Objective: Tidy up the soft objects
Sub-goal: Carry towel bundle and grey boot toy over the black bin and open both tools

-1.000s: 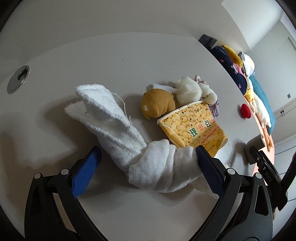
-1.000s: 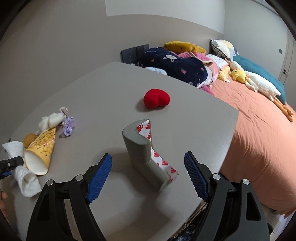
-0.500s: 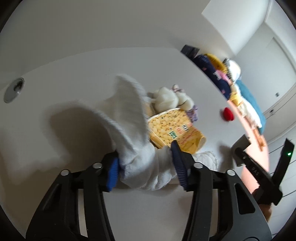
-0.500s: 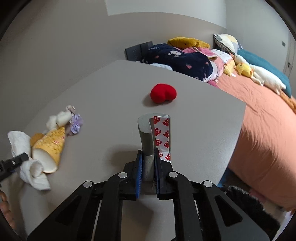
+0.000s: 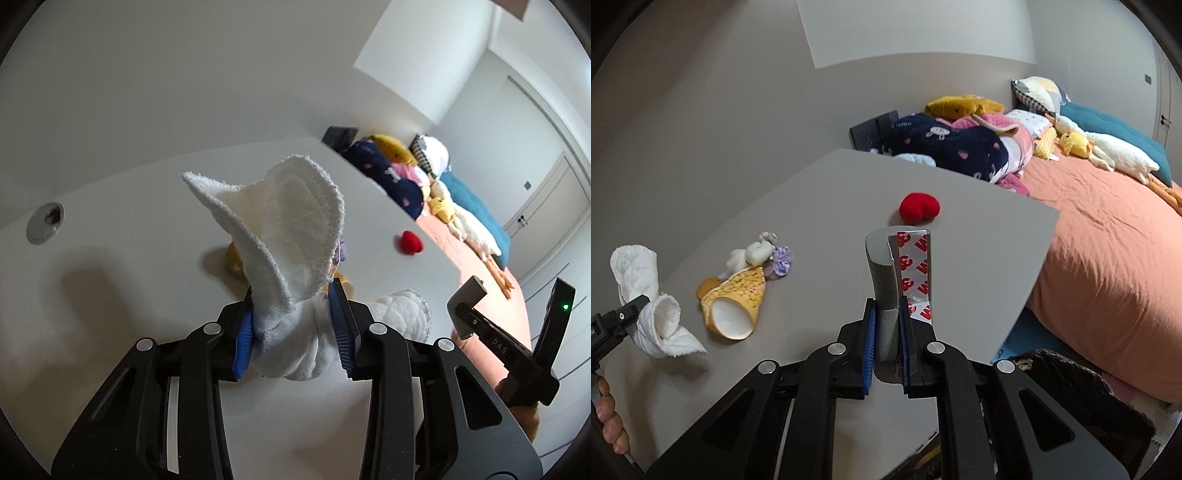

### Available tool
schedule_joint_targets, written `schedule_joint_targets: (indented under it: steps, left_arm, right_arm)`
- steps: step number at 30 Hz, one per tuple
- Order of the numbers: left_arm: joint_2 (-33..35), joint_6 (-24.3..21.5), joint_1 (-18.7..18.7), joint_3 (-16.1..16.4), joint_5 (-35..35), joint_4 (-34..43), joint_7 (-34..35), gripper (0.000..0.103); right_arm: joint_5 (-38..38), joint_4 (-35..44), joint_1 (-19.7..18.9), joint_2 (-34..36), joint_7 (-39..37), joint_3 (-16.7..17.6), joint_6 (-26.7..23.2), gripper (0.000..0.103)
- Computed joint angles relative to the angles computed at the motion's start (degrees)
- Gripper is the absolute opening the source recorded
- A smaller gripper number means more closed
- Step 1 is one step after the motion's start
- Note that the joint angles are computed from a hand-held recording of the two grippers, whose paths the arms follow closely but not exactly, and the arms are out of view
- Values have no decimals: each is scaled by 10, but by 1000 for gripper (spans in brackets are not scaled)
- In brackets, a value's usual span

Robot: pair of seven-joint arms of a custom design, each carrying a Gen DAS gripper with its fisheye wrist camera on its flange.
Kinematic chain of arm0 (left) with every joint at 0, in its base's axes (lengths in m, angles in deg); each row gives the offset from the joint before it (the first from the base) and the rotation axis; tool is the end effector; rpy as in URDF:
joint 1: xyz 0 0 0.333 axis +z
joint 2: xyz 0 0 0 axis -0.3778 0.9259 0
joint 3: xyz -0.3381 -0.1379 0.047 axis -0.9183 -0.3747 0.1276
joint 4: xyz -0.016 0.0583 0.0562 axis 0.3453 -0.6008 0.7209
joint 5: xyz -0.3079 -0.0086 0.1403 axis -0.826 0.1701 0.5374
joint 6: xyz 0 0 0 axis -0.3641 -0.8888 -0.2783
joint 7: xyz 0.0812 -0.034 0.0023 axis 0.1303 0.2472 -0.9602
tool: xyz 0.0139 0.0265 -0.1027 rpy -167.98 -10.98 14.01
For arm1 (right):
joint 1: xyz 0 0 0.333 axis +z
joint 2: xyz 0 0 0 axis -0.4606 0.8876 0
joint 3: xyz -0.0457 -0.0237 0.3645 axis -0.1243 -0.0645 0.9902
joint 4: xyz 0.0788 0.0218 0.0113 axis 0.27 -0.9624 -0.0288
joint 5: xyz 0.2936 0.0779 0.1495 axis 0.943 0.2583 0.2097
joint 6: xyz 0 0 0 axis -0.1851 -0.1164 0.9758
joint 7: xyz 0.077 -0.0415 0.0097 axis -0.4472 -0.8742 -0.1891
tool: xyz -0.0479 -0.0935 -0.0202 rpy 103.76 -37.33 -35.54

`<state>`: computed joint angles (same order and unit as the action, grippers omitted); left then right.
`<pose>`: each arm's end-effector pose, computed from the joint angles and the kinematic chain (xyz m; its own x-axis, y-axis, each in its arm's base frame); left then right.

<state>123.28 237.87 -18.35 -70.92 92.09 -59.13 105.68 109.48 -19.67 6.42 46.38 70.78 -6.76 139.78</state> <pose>0.6835 -0.1954 0.3785 -0.1578 -0.9153 0.3705 -0.7504 -0.1327 -0.6475 0.6582 0.1929 0.3558 -0.1138 -0.9755 -0.1881 -0.6932 0.2136 -0.6884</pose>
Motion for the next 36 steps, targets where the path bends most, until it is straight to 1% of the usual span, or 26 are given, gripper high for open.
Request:
schedule_joint_targets:
  steps: [2,4,6,7,14,20,21,26,29,32,33,36]
  left_arm:
    - [-10,12,1,-2,4,-12,0,36]
    - [-15,17,14,-19,9,-22,3,36]
    - [-19,21,14,-23,13,-28,0,36]
    - [-21,25,20,-31,15,-35,1,36]
    - [-31,35,26,-51,40,-60,-2,36]
    - [-31,35,31,-78,58,-75,5,36]
    - [-30,34,34,-85,61,-76,8,36]
    - [-31,34,28,-96,69,-88,17,37]
    - [-30,33,20,-101,75,-93,24,37]
    - [-34,43,17,-108,84,-110,31,37]
    - [-36,48,23,-113,88,-120,32,37]
    - [-34,46,18,-120,98,-123,36,37]
  right_arm:
    - [5,-20,13,-12,0,-10,11,12]
    - [14,-43,35,-25,-1,-28,23,12]
    - [25,-60,50,-36,-6,-40,31,12]
    - [31,-68,60,-40,-9,-47,35,12]
    - [101,-141,129,-74,-39,-92,68,12]
    - [173,-200,174,-101,-75,-109,104,12]
    - [184,-207,179,-104,-82,-110,109,12]
    - [251,-247,213,-126,-121,-120,140,12]
    - [290,-267,227,-137,-145,-119,160,12]
    - [331,-289,236,-152,-170,-109,183,12]
    - [342,-297,235,-157,-176,-103,192,12]
    - [369,-321,228,-173,-187,-81,218,12]
